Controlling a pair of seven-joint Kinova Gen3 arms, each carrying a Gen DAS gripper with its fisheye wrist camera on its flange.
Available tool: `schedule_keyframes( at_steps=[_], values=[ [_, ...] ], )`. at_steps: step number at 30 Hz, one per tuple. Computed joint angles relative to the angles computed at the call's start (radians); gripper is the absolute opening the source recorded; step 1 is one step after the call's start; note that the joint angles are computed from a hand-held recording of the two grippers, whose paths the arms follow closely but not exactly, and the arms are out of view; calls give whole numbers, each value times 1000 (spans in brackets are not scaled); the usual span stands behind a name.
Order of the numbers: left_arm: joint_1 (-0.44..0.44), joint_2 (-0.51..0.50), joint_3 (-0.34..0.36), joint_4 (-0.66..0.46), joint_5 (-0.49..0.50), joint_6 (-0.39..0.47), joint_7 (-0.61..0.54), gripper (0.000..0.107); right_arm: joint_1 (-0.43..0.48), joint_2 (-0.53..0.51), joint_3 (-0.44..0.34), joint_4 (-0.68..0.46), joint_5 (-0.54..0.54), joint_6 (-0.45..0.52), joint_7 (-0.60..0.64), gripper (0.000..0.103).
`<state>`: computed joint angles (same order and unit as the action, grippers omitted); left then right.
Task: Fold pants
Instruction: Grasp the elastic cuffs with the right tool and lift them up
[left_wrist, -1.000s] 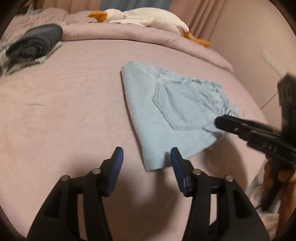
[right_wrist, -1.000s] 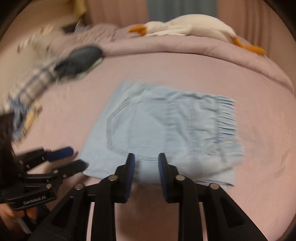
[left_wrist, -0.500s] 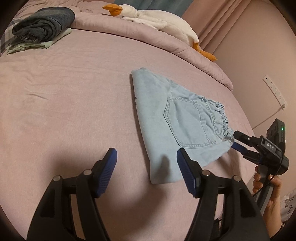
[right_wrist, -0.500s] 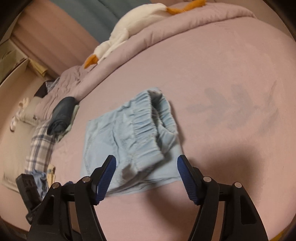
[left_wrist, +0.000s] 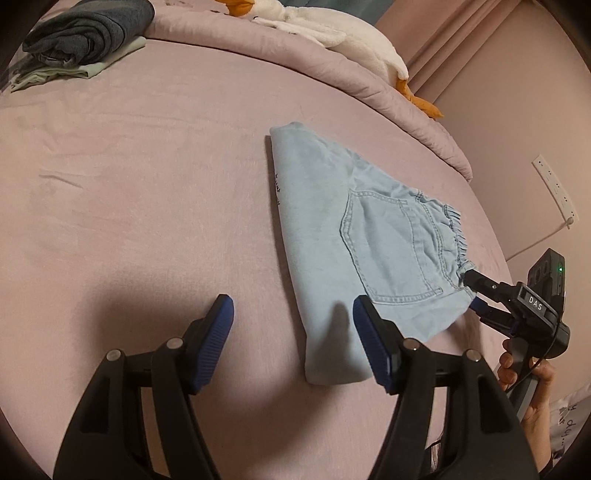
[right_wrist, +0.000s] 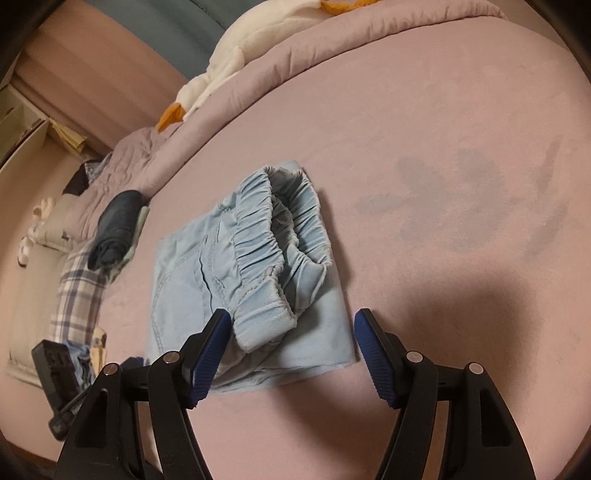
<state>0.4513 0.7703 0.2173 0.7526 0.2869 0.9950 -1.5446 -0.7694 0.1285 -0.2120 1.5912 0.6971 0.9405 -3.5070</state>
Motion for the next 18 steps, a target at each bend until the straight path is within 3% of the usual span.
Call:
schedule_keyframes(
  at_steps=[18],
  values=[
    [6, 60, -7, -119, -3, 86, 22, 67, 43, -13, 15, 17, -21, -66, 56, 70]
  ],
)
